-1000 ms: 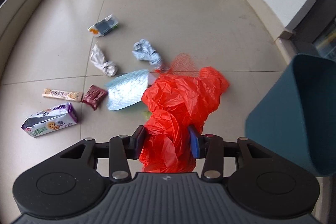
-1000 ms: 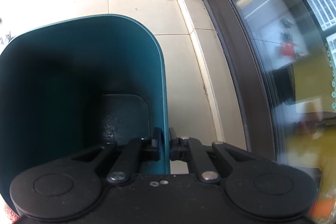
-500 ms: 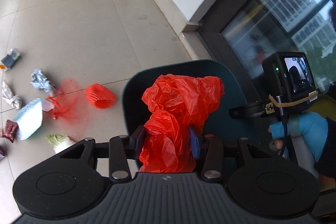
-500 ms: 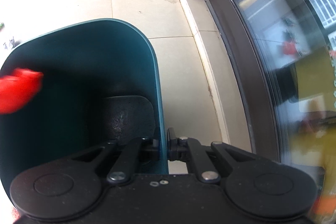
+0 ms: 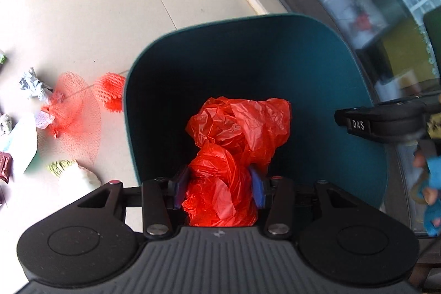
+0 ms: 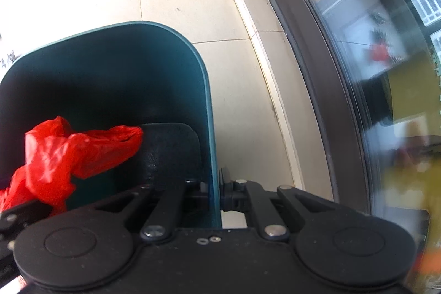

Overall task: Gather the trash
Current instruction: 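Carry the red bag into the bin and open the left tool, then move the left tool to the teal bubble-wrap sheet and grasp it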

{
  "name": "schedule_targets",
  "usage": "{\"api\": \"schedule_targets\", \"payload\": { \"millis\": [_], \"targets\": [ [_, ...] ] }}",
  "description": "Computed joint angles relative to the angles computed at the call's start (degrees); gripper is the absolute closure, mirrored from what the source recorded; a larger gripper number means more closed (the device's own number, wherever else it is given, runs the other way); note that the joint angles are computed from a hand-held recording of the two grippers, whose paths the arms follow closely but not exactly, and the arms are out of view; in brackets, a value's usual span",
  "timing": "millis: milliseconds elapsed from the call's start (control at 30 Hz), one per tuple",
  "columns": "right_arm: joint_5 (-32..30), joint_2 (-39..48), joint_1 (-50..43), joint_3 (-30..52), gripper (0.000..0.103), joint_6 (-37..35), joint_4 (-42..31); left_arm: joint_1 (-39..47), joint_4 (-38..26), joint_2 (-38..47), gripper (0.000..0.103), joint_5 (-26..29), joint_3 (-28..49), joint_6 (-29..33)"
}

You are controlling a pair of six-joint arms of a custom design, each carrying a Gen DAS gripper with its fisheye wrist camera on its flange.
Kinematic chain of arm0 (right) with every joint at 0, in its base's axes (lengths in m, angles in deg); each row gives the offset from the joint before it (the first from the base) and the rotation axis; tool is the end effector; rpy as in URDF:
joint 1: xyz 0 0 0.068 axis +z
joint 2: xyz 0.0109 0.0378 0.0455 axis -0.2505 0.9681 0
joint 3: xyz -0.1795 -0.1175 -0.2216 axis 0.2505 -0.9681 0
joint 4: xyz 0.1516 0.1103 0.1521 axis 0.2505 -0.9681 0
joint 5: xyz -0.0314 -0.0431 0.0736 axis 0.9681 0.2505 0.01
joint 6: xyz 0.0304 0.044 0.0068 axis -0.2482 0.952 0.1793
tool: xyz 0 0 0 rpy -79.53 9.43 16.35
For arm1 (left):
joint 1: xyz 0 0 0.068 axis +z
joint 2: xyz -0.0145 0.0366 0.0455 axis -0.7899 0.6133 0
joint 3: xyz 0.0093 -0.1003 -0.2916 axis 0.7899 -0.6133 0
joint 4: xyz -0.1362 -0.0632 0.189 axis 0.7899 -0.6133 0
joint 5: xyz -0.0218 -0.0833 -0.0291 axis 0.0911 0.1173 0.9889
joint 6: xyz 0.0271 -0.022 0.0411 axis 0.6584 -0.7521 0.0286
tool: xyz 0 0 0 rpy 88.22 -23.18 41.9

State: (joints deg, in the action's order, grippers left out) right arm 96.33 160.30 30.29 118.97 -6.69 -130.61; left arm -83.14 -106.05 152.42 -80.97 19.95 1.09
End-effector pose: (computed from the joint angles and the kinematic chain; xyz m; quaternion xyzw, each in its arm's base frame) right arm 0.2798 0.2635 0.2828 -0.3379 0.9270 -0.1013 0.1271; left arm 0.1913 -0.1133 0.2760 -0.2270 0.9532 -0.1258 0.1549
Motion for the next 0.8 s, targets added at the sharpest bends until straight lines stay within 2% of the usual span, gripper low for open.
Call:
{"api": "schedule_targets", "payload": {
  "millis": [67, 233, 300, 433, 567, 800],
  "targets": [
    [-0.1, 0.5, -0.1, 0.3, 0.099, -0.6, -0.2, 0.2, 0.9, 0.3, 0.055, 0.1, 0.1, 0.9],
    [-0.8, 1.6, -0.7, 1.2, 0.099, -0.5, -0.8, 0.8, 2.3, 0.9, 0.031, -0.7, 0.2, 0.6],
    [-1.3, 1.8, -1.2, 1.4, 0.099, -0.5, -1.0, 1.0, 3.2, 1.4, 0.031, 0.0, 0.0, 1.0],
    [-2.1, 2.2, -2.3, 1.4, 0.099, -1.3, -0.8, -0.4, 0.2, -1.0, 0.031, -2.5, 1.6, -1.4],
    [-2.5, 2.7, -3.2, 1.6, 0.099, -1.6, -0.8, -2.1, -8.8, -7.9, 0.031, -7.3, 4.4, -8.4],
    [-2.7, 4.4, -3.3, 3.9, 0.099, -2.8, -2.8, -4.8, -30.0, -15.2, 0.031, -15.6, 12.1, -18.5]
  ]
}}
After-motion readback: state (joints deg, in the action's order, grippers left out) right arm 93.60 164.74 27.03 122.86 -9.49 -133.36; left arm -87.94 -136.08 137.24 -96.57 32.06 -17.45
